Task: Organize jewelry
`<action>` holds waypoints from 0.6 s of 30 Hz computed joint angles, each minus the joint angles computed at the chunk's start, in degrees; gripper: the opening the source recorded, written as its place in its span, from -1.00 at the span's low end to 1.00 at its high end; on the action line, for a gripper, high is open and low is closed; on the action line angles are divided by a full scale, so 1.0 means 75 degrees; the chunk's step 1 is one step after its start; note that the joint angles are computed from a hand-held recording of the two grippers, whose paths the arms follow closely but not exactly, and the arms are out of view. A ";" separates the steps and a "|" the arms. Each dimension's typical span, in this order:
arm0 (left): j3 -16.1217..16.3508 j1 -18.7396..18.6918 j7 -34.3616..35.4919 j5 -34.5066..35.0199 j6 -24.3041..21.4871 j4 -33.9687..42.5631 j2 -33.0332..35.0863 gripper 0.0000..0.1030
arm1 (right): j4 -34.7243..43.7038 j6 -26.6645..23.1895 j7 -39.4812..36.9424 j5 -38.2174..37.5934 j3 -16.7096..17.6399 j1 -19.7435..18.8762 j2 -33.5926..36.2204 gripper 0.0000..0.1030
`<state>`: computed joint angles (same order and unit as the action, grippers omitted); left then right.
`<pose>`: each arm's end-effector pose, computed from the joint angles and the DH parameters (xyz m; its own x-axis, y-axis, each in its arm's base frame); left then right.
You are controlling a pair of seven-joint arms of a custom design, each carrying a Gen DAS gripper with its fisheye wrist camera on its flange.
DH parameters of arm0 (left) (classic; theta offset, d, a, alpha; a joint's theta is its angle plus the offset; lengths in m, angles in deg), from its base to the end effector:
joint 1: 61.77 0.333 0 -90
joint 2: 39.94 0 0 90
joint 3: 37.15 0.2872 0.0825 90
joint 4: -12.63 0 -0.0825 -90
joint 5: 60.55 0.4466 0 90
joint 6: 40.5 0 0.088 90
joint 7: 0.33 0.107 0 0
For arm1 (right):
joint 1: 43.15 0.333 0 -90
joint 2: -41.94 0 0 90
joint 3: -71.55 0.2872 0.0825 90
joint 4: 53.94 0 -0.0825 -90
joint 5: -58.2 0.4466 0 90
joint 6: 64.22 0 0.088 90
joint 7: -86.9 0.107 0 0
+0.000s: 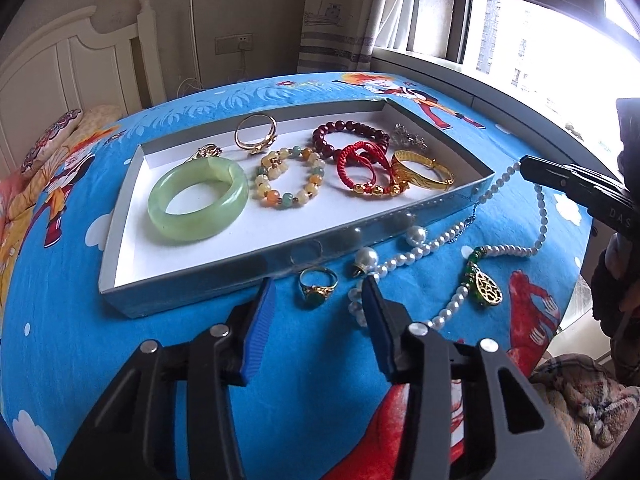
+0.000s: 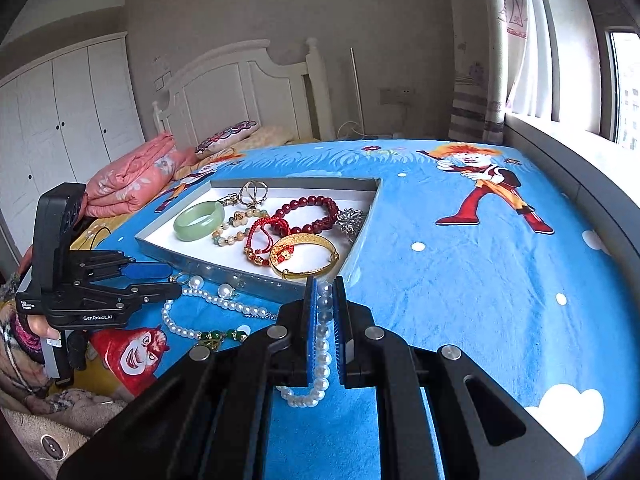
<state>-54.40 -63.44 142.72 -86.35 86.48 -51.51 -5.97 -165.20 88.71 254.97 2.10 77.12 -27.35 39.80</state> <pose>0.7809 -0.2091 0.5127 -0.8383 -0.5443 0.0324 -0.4100 0.5901 -0.6955 0.5998 0.2619 0.5258 -0.1820 -0.9721 -0.1480 -0.5040 0.2215 -0.8348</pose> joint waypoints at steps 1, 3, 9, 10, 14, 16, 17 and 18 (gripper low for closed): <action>0.0005 -0.0030 0.0017 0.0045 -0.0002 0.0021 0.0013 -0.32 | -0.0008 -0.0019 0.0002 0.0000 -0.0001 0.0000 -0.0007 -0.81; -0.0018 -0.0046 0.0125 0.0062 0.0074 -0.0038 -0.0013 -0.41 | -0.0059 0.0006 0.0055 -0.0001 -0.0009 -0.0015 -0.0043 -0.81; -0.0059 -0.0005 0.0367 -0.0040 0.0191 -0.0215 -0.0104 -0.48 | -0.0124 0.0085 0.0087 0.0029 0.0009 -0.0056 -0.0063 -0.81; -0.0060 0.0002 0.0386 -0.0057 0.0193 -0.0227 -0.0111 -0.49 | -0.0114 0.0081 0.0074 0.0033 0.0015 -0.0052 -0.0052 -0.81; -0.0096 0.0067 0.0609 -0.0198 0.0364 -0.0526 -0.0295 -0.75 | -0.0084 0.0086 0.0017 0.0052 0.0017 -0.0033 -0.0018 -0.81; -0.0092 0.0081 0.0659 -0.0246 0.0328 -0.0540 -0.0303 -0.78 | -0.0066 0.0090 -0.0012 0.0069 0.0014 -0.0021 0.0000 -0.81; -0.0085 0.0085 0.0662 -0.0267 0.0326 -0.0552 -0.0314 -0.78 | -0.0049 0.0088 -0.0040 0.0093 0.0010 -0.0015 0.0017 -0.81; -0.0075 0.0081 0.0637 -0.0277 0.0286 -0.0505 -0.0285 -0.78 | -0.0038 0.0079 -0.0052 0.0102 0.0009 -0.0007 0.0028 -0.81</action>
